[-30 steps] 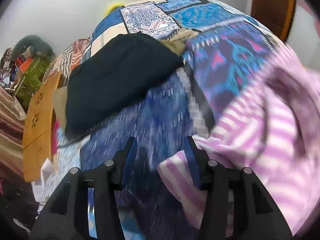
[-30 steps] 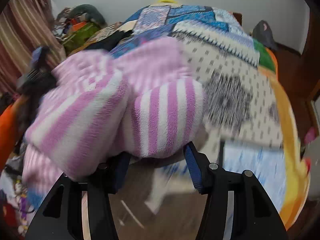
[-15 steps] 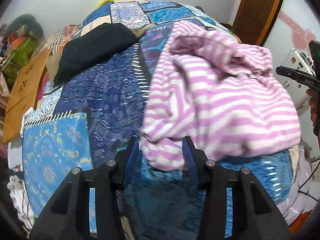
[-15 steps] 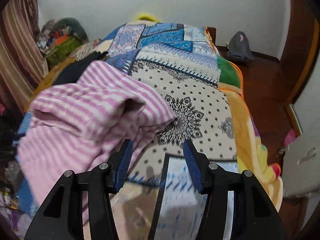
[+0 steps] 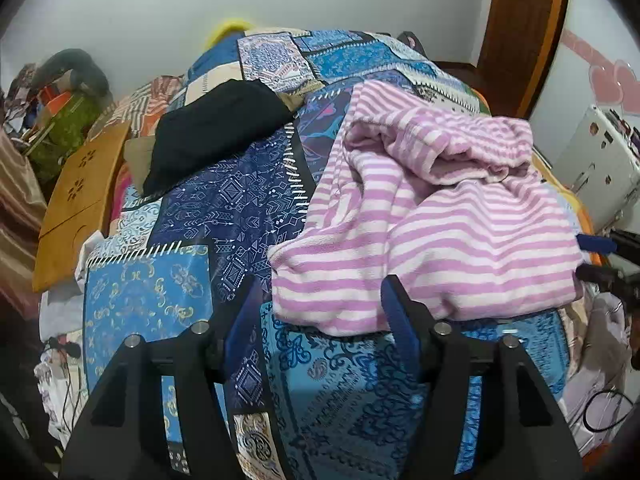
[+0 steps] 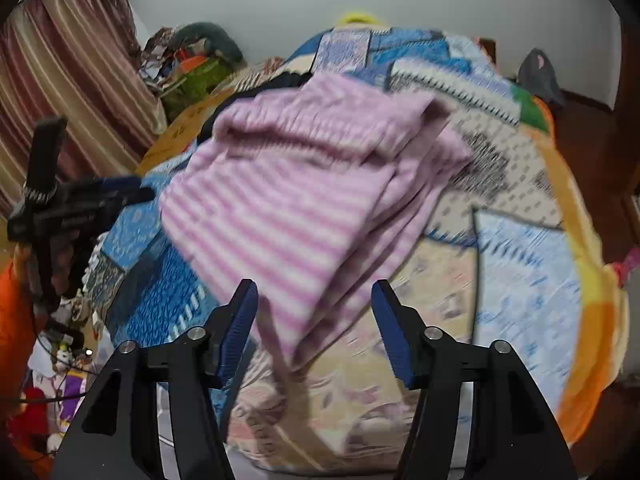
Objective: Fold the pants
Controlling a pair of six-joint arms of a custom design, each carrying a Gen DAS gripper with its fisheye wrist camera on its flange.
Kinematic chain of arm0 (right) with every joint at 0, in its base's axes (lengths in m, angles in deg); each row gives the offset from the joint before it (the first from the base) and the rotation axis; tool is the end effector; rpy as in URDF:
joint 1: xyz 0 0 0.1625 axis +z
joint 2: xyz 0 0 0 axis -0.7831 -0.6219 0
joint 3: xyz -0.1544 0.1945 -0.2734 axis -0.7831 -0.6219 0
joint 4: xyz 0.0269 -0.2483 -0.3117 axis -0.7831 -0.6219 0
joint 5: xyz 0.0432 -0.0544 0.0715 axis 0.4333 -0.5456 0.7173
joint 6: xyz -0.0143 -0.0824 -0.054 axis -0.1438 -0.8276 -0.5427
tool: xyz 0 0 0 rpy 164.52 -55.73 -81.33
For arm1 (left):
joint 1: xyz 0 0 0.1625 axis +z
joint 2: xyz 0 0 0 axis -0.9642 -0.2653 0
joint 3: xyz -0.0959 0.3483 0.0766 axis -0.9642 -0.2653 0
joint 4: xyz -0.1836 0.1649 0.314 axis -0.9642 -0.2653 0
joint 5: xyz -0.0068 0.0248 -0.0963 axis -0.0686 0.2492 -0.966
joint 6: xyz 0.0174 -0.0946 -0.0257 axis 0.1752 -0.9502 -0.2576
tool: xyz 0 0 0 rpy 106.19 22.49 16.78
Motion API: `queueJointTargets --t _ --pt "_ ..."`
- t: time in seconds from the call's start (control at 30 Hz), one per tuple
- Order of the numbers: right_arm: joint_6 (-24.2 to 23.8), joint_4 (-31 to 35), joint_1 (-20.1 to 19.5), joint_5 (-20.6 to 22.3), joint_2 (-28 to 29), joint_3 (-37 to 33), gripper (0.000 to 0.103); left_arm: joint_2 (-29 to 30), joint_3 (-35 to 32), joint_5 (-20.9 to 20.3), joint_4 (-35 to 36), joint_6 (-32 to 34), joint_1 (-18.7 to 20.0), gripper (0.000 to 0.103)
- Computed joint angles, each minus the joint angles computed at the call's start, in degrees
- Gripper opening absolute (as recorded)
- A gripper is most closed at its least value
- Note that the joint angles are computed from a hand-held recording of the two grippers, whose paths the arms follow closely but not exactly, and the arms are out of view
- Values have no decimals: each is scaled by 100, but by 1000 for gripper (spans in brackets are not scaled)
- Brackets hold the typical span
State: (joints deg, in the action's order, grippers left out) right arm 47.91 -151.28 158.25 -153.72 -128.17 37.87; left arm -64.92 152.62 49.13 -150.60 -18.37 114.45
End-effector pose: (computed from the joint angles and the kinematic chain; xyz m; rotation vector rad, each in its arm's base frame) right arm 0.2497 -0.4436 0.2507 0.8926 -2.7469 0.3870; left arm -0.2401 -0.4787 0.2489 0.3135 2.2407 -0.6477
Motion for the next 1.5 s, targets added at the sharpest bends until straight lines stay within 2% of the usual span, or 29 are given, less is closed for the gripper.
queueJointTargets --t 0.1,0.17,0.23,0.27,0.3,0.33,0.4,0.5,0.73,0.83,0.93,0.97,1.0,1.07,1.1,1.17,1.33,1.37,1.47,1.5 --pt "134 83 -7 -114 166 18 57 191 -116 -77 15 93 284 63" --pt "178 29 -65 -56 205 27 57 356 -181 155 250 -151 431 63" --pt "123 57 -62 -83 232 -22 54 402 -104 255 -26 -125 552 60" --pt "92 -14 -62 -100 230 -8 51 376 -28 197 -335 -4 590 50" --pt "46 -29 -57 -112 208 13 46 360 3 111 -530 93 622 34" --pt "-47 -49 -49 -127 228 8 41 356 9 18 -688 179 649 28" --pt "-226 -100 -16 -209 243 15 32 401 -23 96 -649 167 623 17" --pt "-519 -264 49 -468 281 19 25 353 -29 54 -566 204 550 13" --pt "-687 -397 -182 -1018 307 -162 24 -14 329 -427 -788 49 141 12" --pt "-557 -553 -183 -1409 364 -265 24 27 280 -438 -543 -149 -12 12" --pt "-357 -498 -192 -1418 243 -399 24 46 118 -189 -17 -522 -152 13" --pt "-375 -527 -180 -1409 203 -421 24 57 37 -138 172 -612 -176 18" --pt "-398 -588 -156 -1388 165 -437 24 88 -72 -90 377 -663 -194 32" --pt "-406 -603 -104 -1261 73 -496 24 125 -126 142 336 -495 -273 49" --pt "-399 -595 -87 -1175 49 -531 26 164 -137 258 231 -385 -313 53" --pt "-336 -607 -45 -944 29 -599 32 324 -255 249 -154 25 -318 53" --pt "-321 -594 28 -412 241 -778 35 877 -608 -456 -1317 1090 -111 53" --pt "-336 -609 40 -366 292 -782 35 984 -690 -616 -1434 1255 -59 49" --pt "-338 -526 -15 -167 487 -833 35 1387 -1013 -1217 -1674 1685 146 31" --pt "-320 -447 -48 -101 546 -860 35 1498 -1112 -1370 -1663 1737 210 28"
